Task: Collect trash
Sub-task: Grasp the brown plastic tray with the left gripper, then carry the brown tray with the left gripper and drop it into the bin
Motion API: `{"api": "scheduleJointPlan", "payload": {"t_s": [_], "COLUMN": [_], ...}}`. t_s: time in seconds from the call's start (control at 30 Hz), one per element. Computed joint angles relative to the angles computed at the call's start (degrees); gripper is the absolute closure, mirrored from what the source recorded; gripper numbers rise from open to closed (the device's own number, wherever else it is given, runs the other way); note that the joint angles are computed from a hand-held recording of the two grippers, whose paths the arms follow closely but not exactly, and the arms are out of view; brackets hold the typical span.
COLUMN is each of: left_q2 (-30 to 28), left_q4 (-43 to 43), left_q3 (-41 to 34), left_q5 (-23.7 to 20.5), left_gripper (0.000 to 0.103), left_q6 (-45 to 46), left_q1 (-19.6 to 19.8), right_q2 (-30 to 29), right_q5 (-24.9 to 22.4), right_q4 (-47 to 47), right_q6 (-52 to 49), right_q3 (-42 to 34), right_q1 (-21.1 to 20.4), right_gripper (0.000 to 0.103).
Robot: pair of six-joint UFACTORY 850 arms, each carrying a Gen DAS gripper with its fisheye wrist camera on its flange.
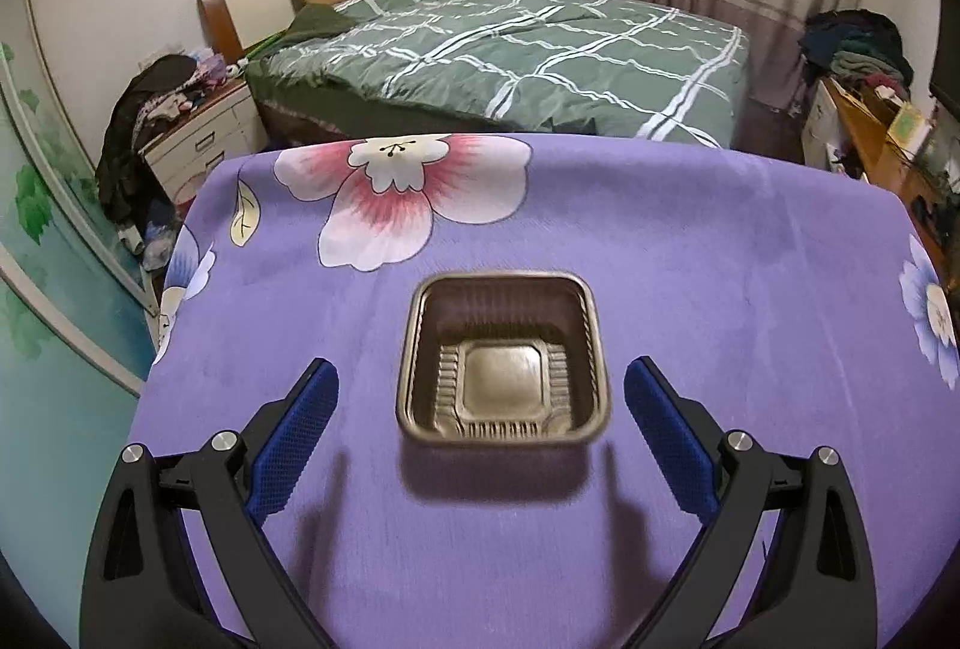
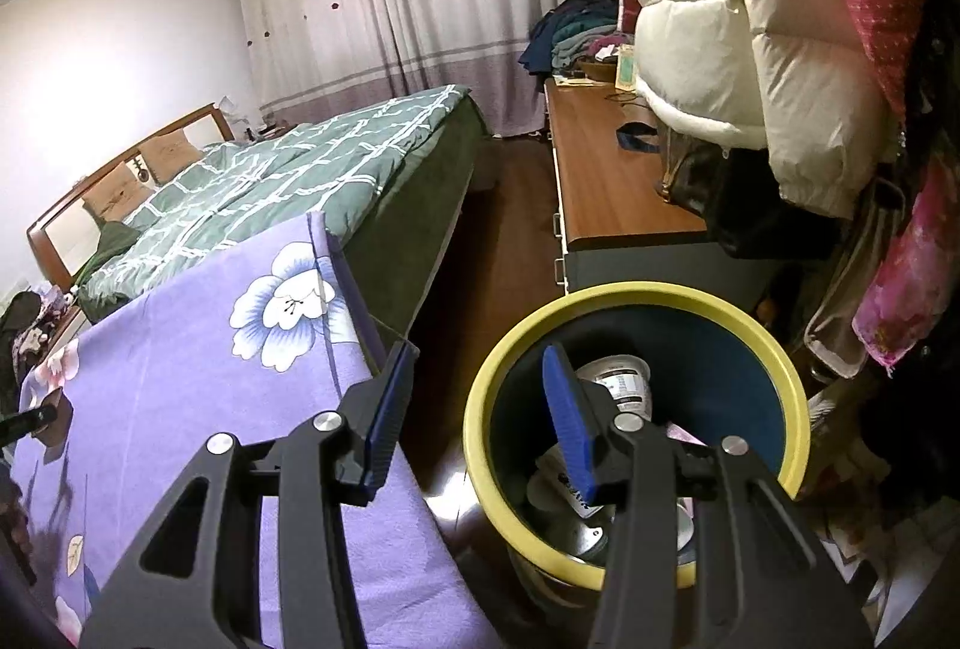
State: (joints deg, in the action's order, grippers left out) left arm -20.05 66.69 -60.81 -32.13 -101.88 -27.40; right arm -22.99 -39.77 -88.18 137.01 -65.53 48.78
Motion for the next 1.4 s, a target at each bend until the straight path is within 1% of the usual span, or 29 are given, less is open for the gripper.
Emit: {"api": "scheduleJointPlan", "payload": {"t_s": [0.1, 0.2, 0.43, 0.53, 0.6, 0.73, 0.87, 0.97, 1.03, 1.1, 1.17, 1.23, 1.27, 1.33, 1.4], "left_q2": [-1.07, -2.18, -4.34, -5.16, -5.2, -3.96, -2.33, -1.4, -0.89, -1.54, -2.26, -3.57, -4.07, -5.88, -7.82], "left_q4": [-3.16, -5.41, -8.99, -11.55, -12.7, -11.48, -8.72, -8.75, -8.87, -9.12, -9.48, -10.7, -11.18, -13.52, -15.98], "left_q3": [-1.2, -2.38, -4.76, -5.67, -5.67, -4.77, -4.13, -4.56, -5.25, -7.24, -9.11, -11.79, -12.79, -16.01, -19.09], "left_q5": [2.08, 3.08, 3.56, 3.82, 5.21, 6.04, 5.24, 5.12, 5.42, 5.17, 5.35, 5.75, 6.14, 7.2, 7.96], "left_gripper": [0.008, 0.008, 0.009, 0.023, 0.033, 0.034, 0.034, 0.034, 0.034, 0.034, 0.034, 0.034, 0.034, 0.034, 0.034], "left_q6": [3.04, 6.07, 10.47, 12.83, 13.63, 12.43, 10.74, 11.89, 13.07, 14.88, 16.79, 19.23, 20.18, 23.79, 27.28], "left_q1": [1.47, 2.41, 3.53, 3.99, 4.45, 3.83, 1.04, -1.8, -4.19, -6.97, -9.5, -11.74, -12.76, -15.11, -17.08], "right_q2": [0.07, 0.13, 0.11, 0.13, 0.18, 0.1, 0.21, 0.66, 1.81, 3.52, 5.53, 8.07, 9.46, 11.72, 14.19], "right_q5": [0.51, 0.83, 0.76, 0.81, 0.91, 0.66, 0.15, -1.03, -0.78, -0.27, -0.72, -1.72, -2.48, -3.74, -3.99], "right_q4": [0.06, 0.14, -0.1, -0.14, -0.24, -0.39, -1.43, -2.54, -3.09, -3.78, -3.3, -2.66, -2.2, -1.07, -0.02], "right_q6": [0.24, 0.52, 0.52, 0.55, 0.72, 0.97, 2.37, 2.82, 3.23, 4.54, 4.0, 3.63, 3.37, 2.67, 2.54], "right_q3": [0.04, 0.11, 0.16, 0.18, 0.26, 0.25, 0.6, 1.25, 2.64, 4.54, 6.57, 9.16, 10.65, 13.1, 15.83], "right_q1": [-0.17, -0.3, -0.34, -0.36, -0.41, -0.36, -0.12, 0.59, 1.14, 1.48, 1.96, 2.6, 3.0, 3.53, 3.76], "right_gripper": [0.06, 0.06, 0.06, 0.06, 0.06, 0.06, 0.06, 0.059, 0.059, 0.058, 0.056, 0.049, 0.048, 0.047, 0.047]}}
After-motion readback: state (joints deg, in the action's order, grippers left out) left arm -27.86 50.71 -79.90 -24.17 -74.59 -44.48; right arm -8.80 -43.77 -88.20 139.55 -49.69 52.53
